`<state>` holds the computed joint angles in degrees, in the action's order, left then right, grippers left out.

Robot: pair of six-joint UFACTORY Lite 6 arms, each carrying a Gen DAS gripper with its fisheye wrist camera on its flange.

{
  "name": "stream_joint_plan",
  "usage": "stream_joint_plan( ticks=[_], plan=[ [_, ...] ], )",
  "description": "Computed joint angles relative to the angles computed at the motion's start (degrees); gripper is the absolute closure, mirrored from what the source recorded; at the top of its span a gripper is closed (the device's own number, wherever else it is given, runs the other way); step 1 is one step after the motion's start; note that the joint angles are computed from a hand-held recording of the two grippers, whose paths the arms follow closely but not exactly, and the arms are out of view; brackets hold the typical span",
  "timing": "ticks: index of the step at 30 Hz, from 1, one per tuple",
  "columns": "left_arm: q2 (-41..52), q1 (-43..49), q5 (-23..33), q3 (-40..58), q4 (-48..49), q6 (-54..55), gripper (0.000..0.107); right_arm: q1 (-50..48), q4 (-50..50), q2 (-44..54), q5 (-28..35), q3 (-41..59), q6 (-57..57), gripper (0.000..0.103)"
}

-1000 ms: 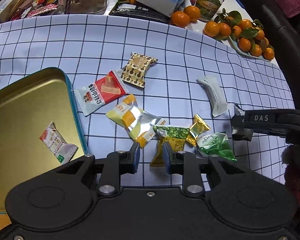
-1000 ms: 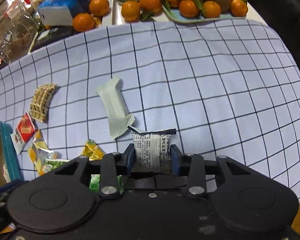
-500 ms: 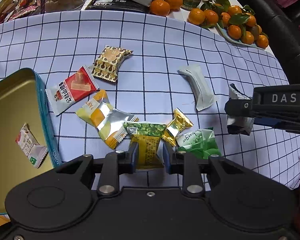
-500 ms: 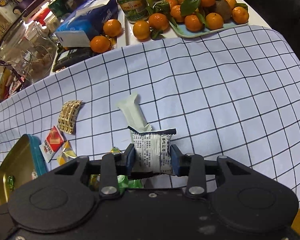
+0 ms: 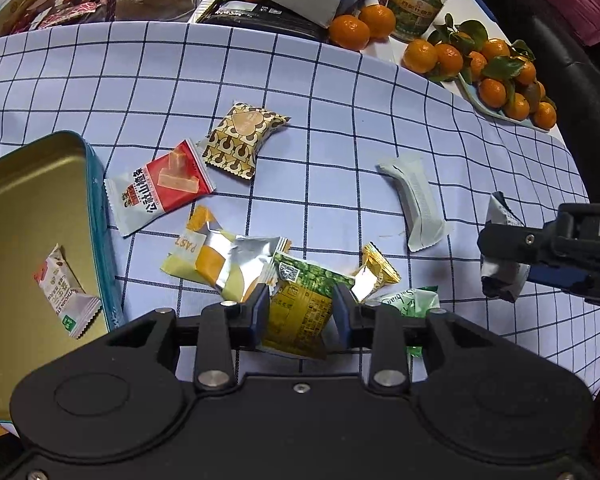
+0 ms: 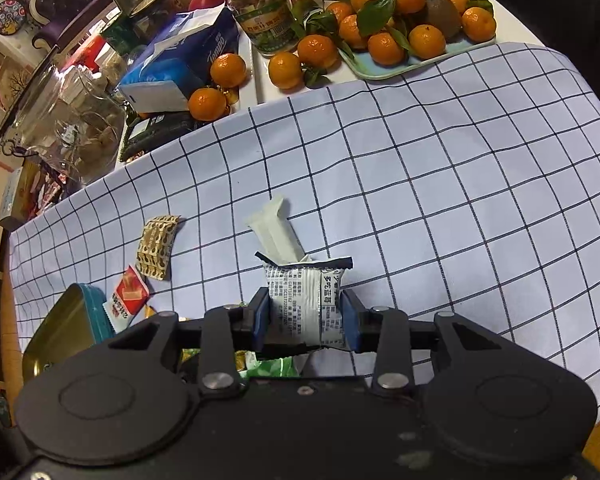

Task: Organize snacks
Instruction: 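Lift both packets and carry the yellow-green packet with the left gripper toward the tin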

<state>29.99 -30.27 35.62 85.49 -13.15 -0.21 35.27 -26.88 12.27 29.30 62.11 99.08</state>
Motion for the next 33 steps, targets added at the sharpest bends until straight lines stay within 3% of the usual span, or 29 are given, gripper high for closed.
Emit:
stream_joint_plan(
  ticks=[18,28,33],
  plan=[
    [1.2,-1.5,-1.2,0.1,1.2,-0.1,0.058,-0.2,0.7,-1.1,-1.9,-0.6,-0.4,0.064],
    [2.0,-0.3,3.8,0.4,-1.9,3.2,0.058,-0.5,1.7,-0.4,-2.1,-0.1,-1.1,0.064],
    [4.0,-1.4,2.5,2.1,1.2,-0.3,0.059,-0.5,1.9,0.2,-2.2,0.6,-1.8,0.064]
  ],
)
